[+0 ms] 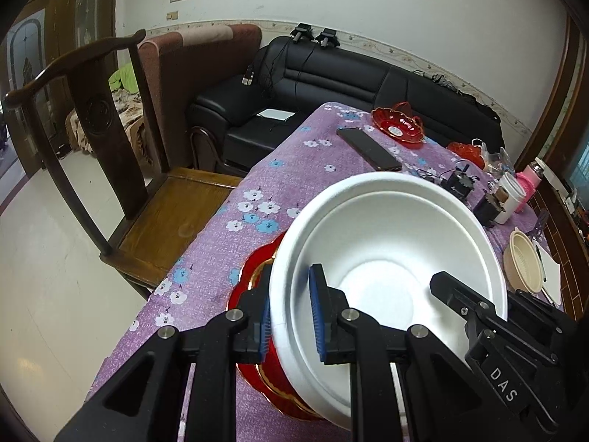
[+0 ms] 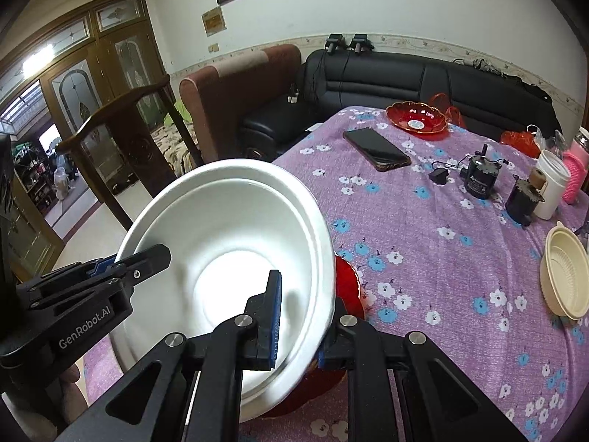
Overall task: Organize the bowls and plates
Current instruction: 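Lower the second white bowl into the first bowl and open both grippers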
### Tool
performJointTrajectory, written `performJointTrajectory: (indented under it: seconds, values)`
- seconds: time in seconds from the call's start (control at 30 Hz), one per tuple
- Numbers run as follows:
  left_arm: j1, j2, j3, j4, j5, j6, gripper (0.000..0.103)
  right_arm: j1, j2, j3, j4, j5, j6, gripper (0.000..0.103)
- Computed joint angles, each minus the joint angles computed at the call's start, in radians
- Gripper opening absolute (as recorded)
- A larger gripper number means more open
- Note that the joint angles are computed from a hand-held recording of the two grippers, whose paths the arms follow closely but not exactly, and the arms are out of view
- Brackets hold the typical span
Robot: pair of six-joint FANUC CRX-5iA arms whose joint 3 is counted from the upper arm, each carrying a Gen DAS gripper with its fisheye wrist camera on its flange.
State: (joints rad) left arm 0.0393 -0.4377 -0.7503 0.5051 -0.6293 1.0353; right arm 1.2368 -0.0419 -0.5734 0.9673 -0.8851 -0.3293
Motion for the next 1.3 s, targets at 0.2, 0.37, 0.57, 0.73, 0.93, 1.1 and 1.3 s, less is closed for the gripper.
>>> performJointTrajectory:
  seconds: [0.2,0.37,0.57,0.73,0.93,1.1,1.3]
  values:
    - [0.001,0.045,0.018,-0.019,0.016,0.022,0.016,-0.027,0.040,0.030,-0.032,0.023,0.040,0.016]
    - [0.004,0.062,0.023,-0.011,0.022,0.026,0.016,-0.031,0.069,0.056,-0.038,0.016,0.063,0.016]
    - [0.021,0.045,0.007,0.003,0.040,0.035,0.048,-0.033,0.067,0.050,-0.012,0.033,0.046,0.032]
    - [0.045,0.011,-0.016,0.029,0.045,0.020,0.054,-0.020,0.070,0.036,0.050,-0.005,0.000,0.057]
    - [0.080,-0.076,-0.064,0.058,0.046,0.007,0.065,0.003,0.030,-0.001,0.097,-0.039,-0.066,0.060]
    - [0.084,-0.204,-0.121,0.035,0.071,0.024,0.080,0.053,-0.026,-0.059,0.126,-0.093,-0.149,0.065]
    - [0.010,-0.321,-0.133,-0.139,0.077,0.156,0.084,0.132,-0.093,-0.137,0.126,-0.155,-0.258,0.068]
